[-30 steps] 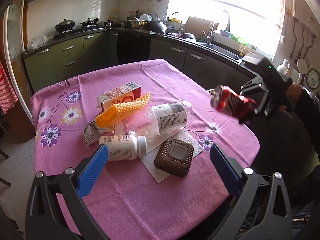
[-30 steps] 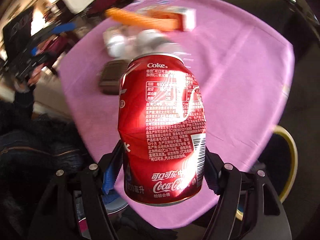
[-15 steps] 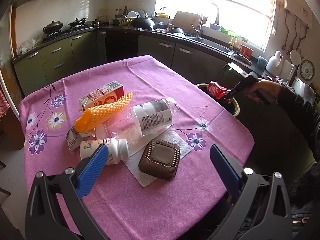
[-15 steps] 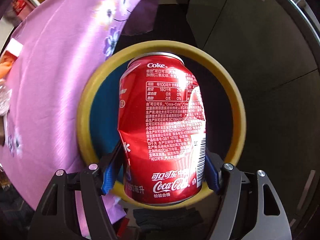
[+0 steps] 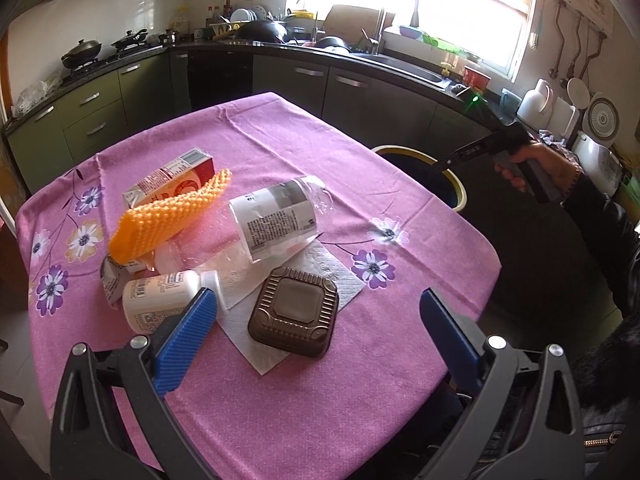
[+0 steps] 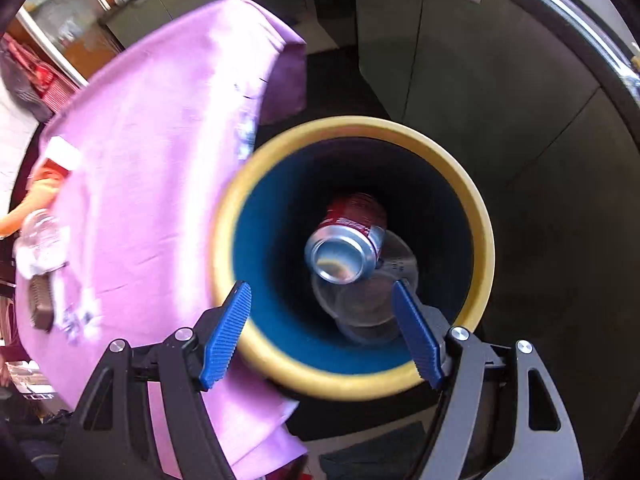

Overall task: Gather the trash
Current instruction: 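Lift the Coca-Cola can, carry it over the bin and release it, then lower the left gripper onto the brown square lid and grasp it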

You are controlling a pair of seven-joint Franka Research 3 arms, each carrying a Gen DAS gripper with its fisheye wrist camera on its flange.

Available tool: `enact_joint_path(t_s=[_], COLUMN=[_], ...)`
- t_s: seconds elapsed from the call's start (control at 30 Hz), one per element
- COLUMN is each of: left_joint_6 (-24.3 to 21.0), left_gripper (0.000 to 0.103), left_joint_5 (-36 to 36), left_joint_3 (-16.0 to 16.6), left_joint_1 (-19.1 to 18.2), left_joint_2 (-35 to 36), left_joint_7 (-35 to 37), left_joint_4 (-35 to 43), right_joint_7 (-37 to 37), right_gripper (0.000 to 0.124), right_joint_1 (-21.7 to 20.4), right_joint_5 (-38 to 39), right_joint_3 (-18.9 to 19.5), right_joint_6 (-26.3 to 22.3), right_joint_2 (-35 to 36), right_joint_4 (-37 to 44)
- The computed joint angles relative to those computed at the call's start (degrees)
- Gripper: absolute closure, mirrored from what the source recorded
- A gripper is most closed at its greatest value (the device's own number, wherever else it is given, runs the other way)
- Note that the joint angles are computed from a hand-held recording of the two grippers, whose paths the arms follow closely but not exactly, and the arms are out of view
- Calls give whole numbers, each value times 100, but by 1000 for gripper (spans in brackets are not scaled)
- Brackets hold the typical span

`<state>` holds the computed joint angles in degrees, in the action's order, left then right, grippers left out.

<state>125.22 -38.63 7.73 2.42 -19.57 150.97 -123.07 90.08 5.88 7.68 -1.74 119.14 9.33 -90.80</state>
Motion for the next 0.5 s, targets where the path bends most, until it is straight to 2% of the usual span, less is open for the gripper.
enact_joint_path(t_s=[0.2, 0.33, 0.5], left_joint_6=[-184, -416, -375], left_gripper=[6, 6, 6], left_joint_5=[113, 102, 269], left_joint_3=[-90, -185, -389], left_joint_1=[-20, 17, 131], left_joint_2=[263, 565, 864], left_joint_7=[87, 159, 110], left_joint_4=[151, 366, 522], right_joint_7=[-46, -88, 99], right_gripper=[52, 52, 52], right_joint_1=[167, 272, 397], right_joint_5=[227, 409, 378], right_joint_3=[164, 249, 339], right_joint_6=[664, 866, 1080], right_joint_2=[-924, -1125, -1287], right_joint_4=[-1013, -1280, -1579])
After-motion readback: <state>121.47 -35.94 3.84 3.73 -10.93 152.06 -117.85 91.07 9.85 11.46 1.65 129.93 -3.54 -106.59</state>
